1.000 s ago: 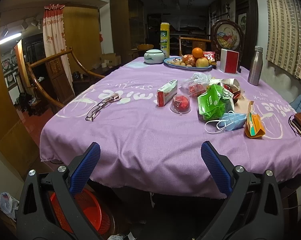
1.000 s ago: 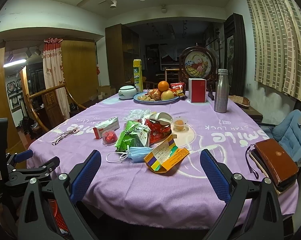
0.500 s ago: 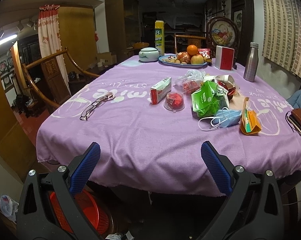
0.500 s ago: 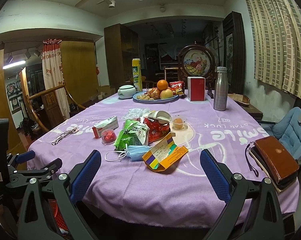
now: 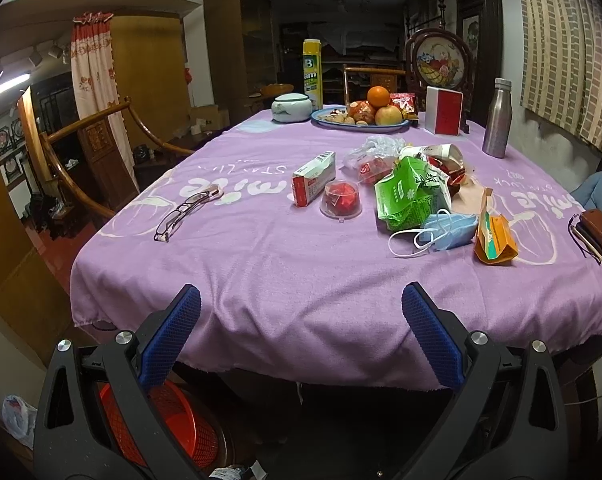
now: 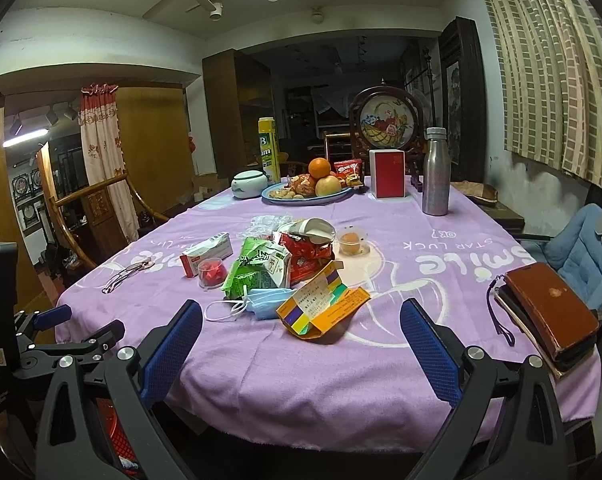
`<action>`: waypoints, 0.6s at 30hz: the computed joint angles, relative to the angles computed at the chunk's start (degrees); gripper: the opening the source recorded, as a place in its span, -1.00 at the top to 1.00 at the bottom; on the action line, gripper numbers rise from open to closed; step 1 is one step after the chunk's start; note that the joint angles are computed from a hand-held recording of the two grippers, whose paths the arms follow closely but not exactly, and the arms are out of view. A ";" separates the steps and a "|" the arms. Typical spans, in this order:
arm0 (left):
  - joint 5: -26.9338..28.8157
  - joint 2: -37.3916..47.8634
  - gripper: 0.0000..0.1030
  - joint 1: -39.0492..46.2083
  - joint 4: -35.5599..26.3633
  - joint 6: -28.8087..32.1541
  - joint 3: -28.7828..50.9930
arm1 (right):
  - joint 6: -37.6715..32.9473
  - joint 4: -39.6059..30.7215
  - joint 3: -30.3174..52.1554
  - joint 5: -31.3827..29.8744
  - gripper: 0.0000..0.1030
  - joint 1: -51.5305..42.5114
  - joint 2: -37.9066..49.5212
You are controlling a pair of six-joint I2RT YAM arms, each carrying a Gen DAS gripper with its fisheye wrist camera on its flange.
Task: Collect trash
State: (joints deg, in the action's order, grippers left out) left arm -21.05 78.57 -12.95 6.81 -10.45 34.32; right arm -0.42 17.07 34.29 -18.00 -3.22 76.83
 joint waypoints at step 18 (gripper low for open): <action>1.46 0.81 -0.88 1.14 -0.27 -0.29 0.49 | -0.40 0.39 -0.10 0.64 -0.89 0.75 0.49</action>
